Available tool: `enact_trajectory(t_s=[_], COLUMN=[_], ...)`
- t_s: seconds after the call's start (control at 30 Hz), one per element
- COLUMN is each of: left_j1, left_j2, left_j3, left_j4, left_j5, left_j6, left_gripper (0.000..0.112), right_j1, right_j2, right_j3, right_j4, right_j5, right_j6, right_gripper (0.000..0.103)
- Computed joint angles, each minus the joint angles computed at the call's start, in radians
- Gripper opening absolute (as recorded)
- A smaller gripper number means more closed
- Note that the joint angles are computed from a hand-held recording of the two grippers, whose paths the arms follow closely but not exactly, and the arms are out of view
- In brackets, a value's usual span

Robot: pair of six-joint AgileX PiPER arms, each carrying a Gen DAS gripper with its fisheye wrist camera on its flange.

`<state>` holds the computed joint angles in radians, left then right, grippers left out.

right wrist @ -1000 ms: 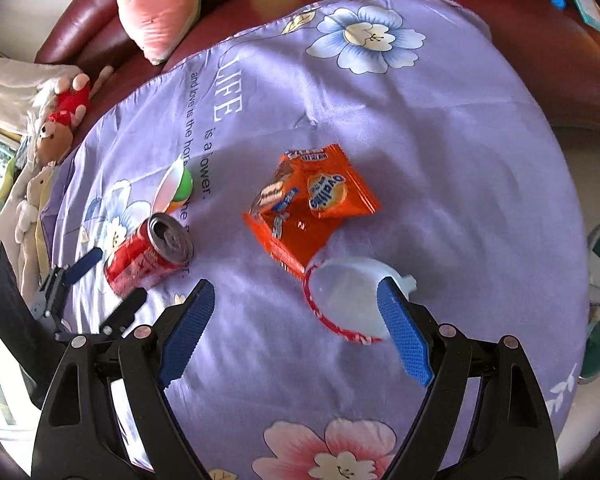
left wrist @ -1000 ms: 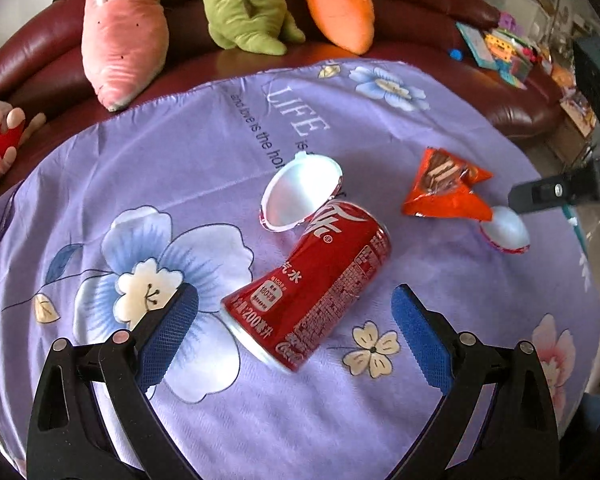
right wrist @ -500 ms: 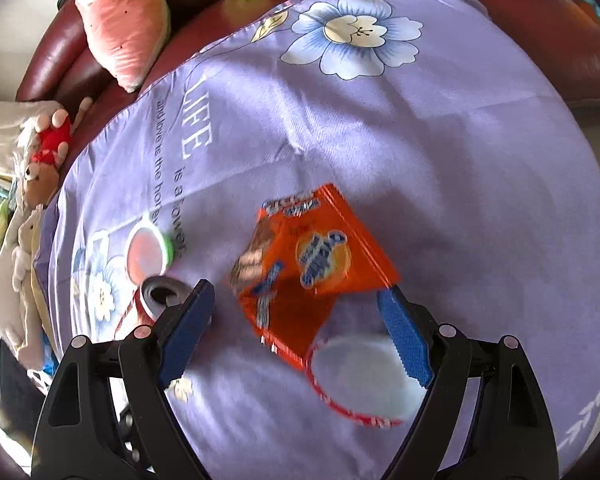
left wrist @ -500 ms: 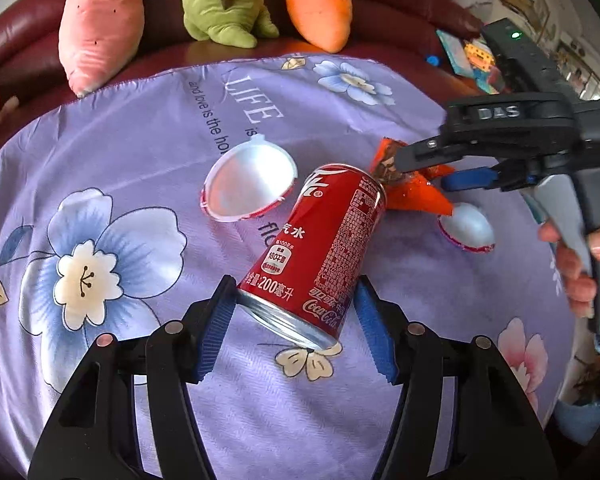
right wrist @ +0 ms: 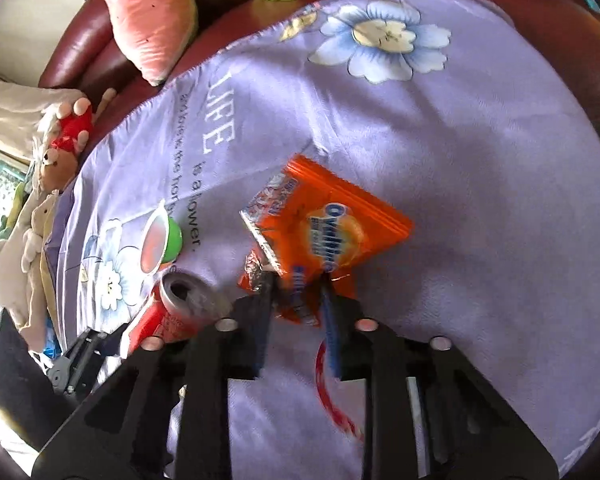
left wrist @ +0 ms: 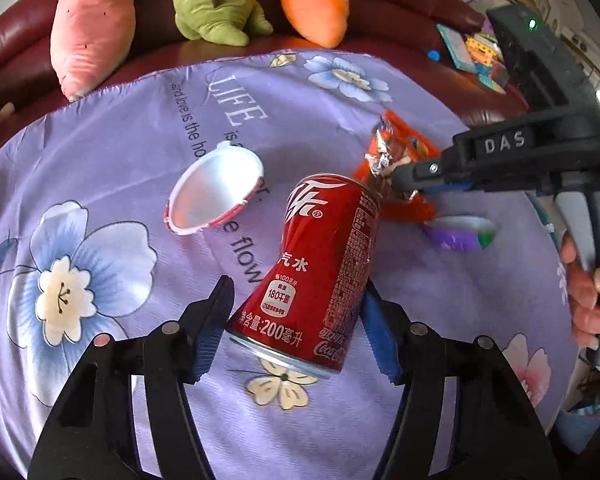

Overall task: Collect trash
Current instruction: 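Grasp the red Coca-Cola can with the left gripper while the right grasps the orange Ovaltine wrapper, then carry the can and Ovaltine wrapper over the teal bucket and open both grippers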

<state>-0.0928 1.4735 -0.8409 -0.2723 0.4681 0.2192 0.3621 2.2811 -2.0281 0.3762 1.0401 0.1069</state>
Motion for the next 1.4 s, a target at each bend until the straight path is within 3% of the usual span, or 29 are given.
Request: enact_trajectory(t_s=[0.37, 0.77, 1.03, 1.23, 1.4], left_j1=[-0.110, -0.384, -0.618, -0.738, -0.799], left_j2=[-0.116, -0.156, 0.034, 0.271, 0.489], left_j3=[0.027, -0.104, -0.320, -0.583, -0.871], left_j4=[0.180, 0.483, 0.561, 0.529, 0.472], left_j5=[0.039, 0.167, 0.212, 0.255, 0.341], left_j6=[-0.328, -0.767, -0.936, -0.926, -0.863], left_gripper=[0.063, 0.063, 0.063, 0.061, 0.059], right_j1=[-0.043, -0.236, -0.520, -0.773, -0.967], right_j2=[-0.199, -0.486, -0.625, -0.631, -0.581], right_j3=[0.226, 0.530, 0.690, 0.724, 0.698], right_j4=[0.070, 0.231, 0.334, 0.386, 0.401], right_j5=[-0.091, -0.117, -0.057, 0.015, 0.064], right_j6=[-0.123, -0.354, -0.557, -0.692, -0.768], right_gripper=[0.013, 0.013, 0.013, 0.013, 0.013])
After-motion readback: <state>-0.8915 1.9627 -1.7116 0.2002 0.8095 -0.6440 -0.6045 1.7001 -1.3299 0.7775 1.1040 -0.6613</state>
